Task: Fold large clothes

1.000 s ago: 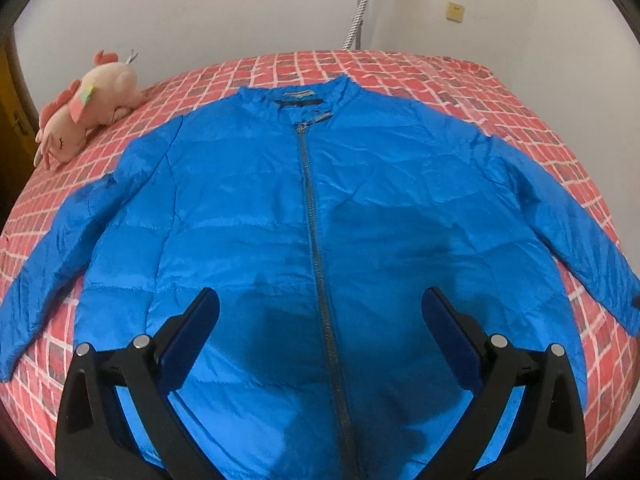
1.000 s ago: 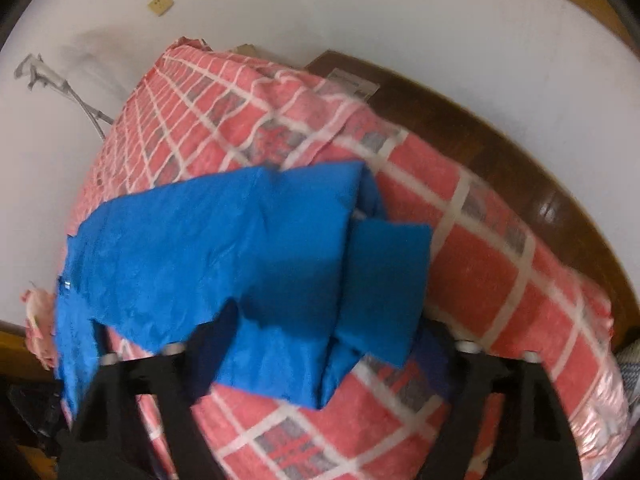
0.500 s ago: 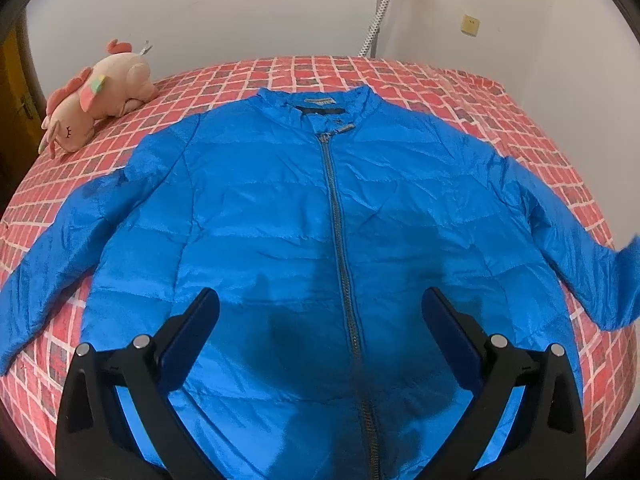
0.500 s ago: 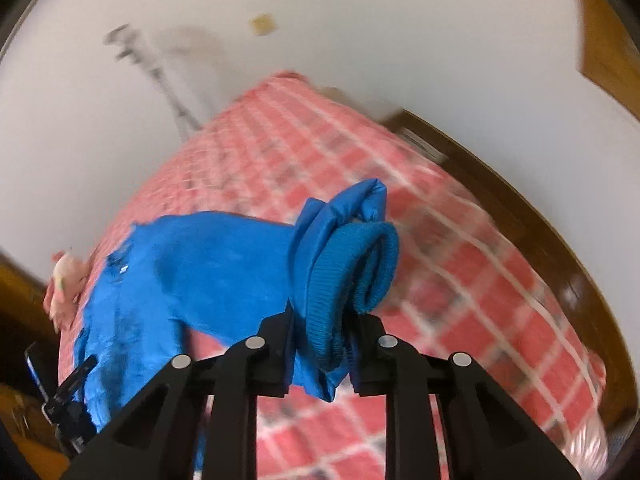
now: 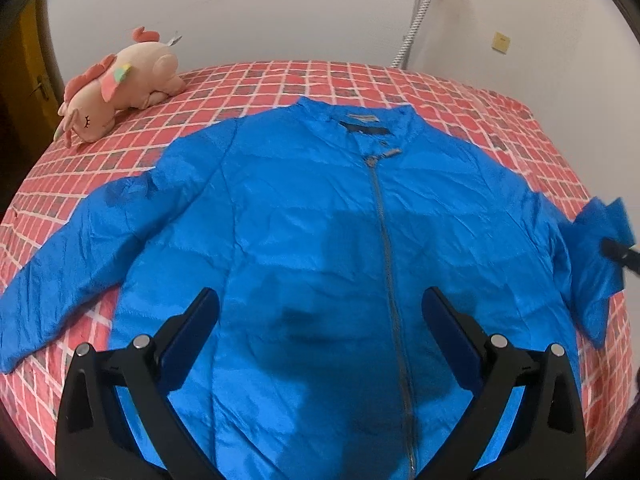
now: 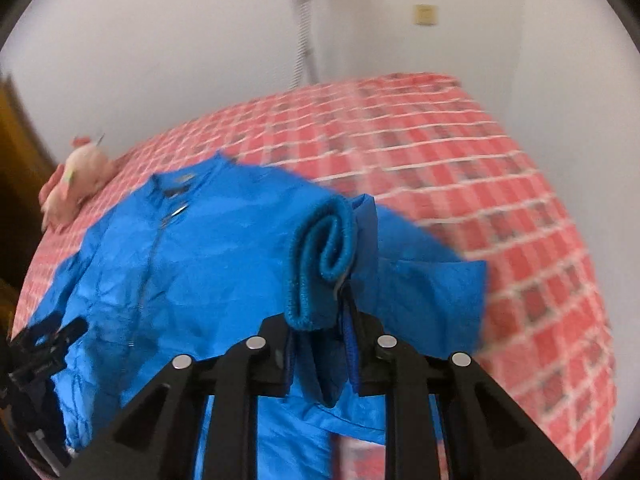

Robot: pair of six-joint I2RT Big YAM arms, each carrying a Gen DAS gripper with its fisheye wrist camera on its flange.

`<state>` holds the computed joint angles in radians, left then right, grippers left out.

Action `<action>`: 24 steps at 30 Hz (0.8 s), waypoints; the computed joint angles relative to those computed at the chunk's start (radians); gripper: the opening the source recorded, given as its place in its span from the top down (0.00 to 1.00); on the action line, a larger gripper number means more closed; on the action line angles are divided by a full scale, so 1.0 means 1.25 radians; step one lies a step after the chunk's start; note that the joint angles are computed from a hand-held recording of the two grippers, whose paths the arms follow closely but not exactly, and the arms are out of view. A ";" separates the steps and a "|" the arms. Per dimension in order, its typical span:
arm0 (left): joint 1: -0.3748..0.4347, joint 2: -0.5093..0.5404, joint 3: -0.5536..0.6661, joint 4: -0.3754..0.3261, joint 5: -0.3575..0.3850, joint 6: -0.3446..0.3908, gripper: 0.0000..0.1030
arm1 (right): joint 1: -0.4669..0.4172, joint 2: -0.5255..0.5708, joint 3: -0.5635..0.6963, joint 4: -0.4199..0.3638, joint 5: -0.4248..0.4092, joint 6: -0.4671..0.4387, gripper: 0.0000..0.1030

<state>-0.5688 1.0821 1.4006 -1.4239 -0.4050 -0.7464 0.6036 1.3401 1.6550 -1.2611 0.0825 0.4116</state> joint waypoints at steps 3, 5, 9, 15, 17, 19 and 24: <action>0.024 0.011 0.008 0.009 0.017 0.023 0.03 | 0.035 0.047 0.030 0.009 0.018 -0.030 0.80; 0.035 0.017 0.009 0.016 0.035 0.032 0.03 | 0.036 0.054 0.033 0.022 -0.032 -0.060 0.75; 0.047 0.025 0.012 0.032 0.071 0.043 0.03 | -0.010 0.024 -0.012 0.077 -0.298 -0.097 0.70; 0.024 0.060 0.040 0.067 0.124 0.011 0.03 | -0.081 -0.037 -0.043 0.073 -0.238 -0.069 0.68; 0.006 0.093 0.061 0.080 0.166 0.012 0.03 | -0.118 -0.036 -0.049 0.060 -0.165 -0.044 0.68; -0.011 0.132 0.081 0.097 0.215 0.020 0.03 | -0.154 -0.039 -0.065 0.049 -0.126 -0.021 0.68; -0.038 0.247 0.143 0.132 0.285 0.016 0.03 | -0.270 -0.057 -0.094 0.045 -0.157 -0.006 0.67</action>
